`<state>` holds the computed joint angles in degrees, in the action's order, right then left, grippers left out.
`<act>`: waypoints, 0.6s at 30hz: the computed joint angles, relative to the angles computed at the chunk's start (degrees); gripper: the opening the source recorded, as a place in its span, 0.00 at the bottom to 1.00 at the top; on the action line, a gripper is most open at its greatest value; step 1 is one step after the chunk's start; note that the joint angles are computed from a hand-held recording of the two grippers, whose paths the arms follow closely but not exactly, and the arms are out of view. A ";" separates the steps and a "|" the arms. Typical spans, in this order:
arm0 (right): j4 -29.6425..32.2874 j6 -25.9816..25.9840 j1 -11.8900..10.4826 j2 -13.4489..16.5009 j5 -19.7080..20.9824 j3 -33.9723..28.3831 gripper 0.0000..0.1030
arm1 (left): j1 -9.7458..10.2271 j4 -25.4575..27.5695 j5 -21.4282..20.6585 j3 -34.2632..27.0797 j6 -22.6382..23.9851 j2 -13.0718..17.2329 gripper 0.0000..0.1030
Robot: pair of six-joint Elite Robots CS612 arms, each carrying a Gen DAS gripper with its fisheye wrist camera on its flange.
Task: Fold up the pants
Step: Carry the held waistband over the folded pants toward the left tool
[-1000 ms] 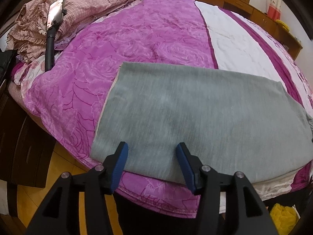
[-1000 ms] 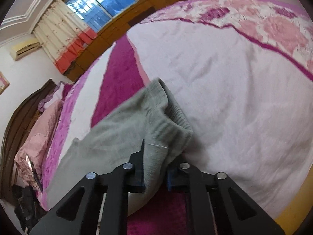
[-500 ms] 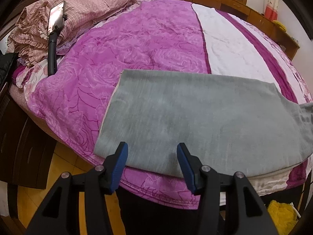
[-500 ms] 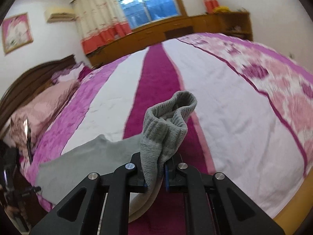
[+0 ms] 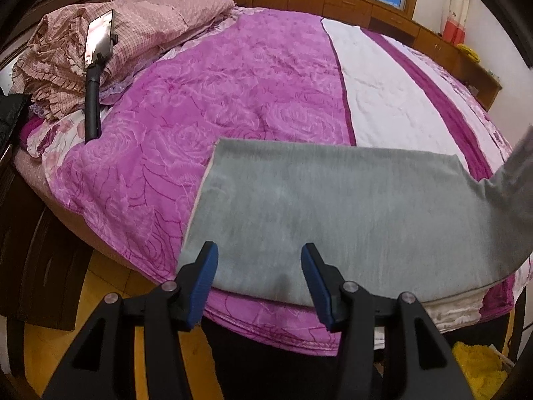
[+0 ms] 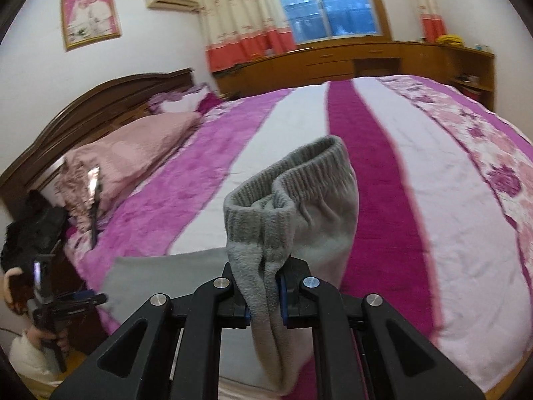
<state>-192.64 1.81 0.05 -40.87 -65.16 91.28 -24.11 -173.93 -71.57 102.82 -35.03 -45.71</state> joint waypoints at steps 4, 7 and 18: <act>3.84 -2.76 1.90 -0.22 2.10 -1.46 0.04 | 0.47 -0.90 0.01 0.05 -0.03 0.33 0.53; 6.57 -3.71 3.44 0.08 2.61 -2.90 0.04 | 0.82 -1.52 -0.35 -0.02 -0.22 0.65 0.53; 20.65 -10.14 9.19 4.10 2.87 -9.63 0.04 | 1.54 -4.99 -1.62 0.13 -0.54 1.53 0.53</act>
<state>-171.99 -8.34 9.24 -36.77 -62.29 81.65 -22.57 -178.92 -73.18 102.95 -35.57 -44.18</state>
